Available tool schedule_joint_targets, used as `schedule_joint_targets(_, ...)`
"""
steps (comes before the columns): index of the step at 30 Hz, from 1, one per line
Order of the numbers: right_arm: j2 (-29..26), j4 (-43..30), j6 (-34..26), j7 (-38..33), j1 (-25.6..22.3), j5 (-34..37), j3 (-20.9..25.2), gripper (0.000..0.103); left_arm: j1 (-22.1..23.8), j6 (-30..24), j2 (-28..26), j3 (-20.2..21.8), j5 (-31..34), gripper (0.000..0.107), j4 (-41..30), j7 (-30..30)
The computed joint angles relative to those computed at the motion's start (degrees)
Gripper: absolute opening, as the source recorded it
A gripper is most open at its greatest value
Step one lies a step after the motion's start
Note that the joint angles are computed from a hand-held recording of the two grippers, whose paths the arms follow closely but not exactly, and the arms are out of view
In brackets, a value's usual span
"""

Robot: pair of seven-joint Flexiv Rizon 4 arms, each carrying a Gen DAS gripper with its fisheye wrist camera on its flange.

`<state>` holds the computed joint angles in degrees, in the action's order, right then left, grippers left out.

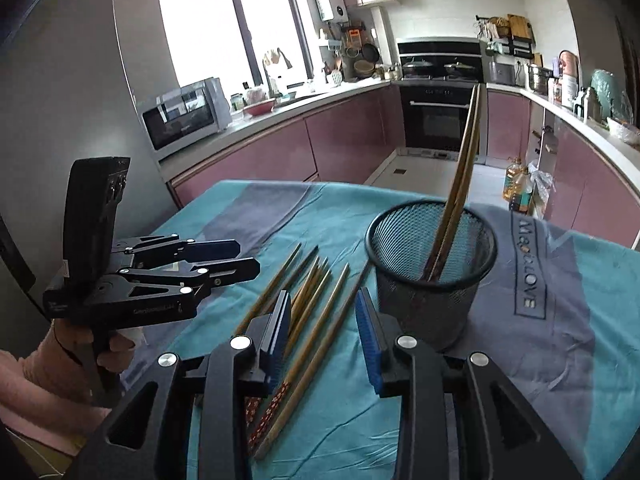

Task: Organize utensils
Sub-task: 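Return the right gripper to the chopsticks and grasp another one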

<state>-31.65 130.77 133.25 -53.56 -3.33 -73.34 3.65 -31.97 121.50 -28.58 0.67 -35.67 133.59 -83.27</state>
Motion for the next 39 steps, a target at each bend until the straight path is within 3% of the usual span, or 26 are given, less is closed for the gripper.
schedule_joint_targets(4, -1.66, -0.28, -3.63, 2.00, 1.80, -0.85, -0.14, 0.031, 2.13, -1.29, -1.02, -1.35, 2.48, 0.044, 1.47, -2.20)
schedule_joint_targets(10, -3.13, -0.72, -7.73, 3.89, 2.13, 0.01, 1.64, 0.029, 0.11, -1.66, -3.04, -0.09, 2.15, 0.044, 1.15, -3.77)
schedule_joint_targets(13, -2.45, 1.18, -8.51, -0.22, 3.34, 4.44, 2.81, 0.029, 0.54, -1.64, -3.43, -0.13, 3.11, 0.044, 1.24, -4.63)
schedule_joint_targets(24, -3.50, 0.91, -12.60, -1.48, 2.77, 8.02, 6.46, 0.019, 0.08, -2.07, -3.14, 0.44, 4.08, 0.044, 1.04, -5.81)
schedule_joint_targets(28, -4.16, 0.64, -13.24, 0.05, -0.02, 6.70, 8.42, 0.017, 0.74, -1.83, -3.38, 0.19, 4.92, 0.044, 0.96, -6.42)
schedule_joint_targets(36, -3.08, 1.14, -14.44, -5.67, 3.09, 18.38, 7.71, 0.017, 1.16, -2.64, -4.00, 0.65, 5.16, 0.042, 0.37, -6.70)
schedule_joint_targets(39, -3.75, 0.12, -16.30, -6.56, 2.28, 20.65, 9.29, 0.017, 1.48, -3.81, -4.22, 0.87, 5.14, 0.039, -0.23, -6.67)
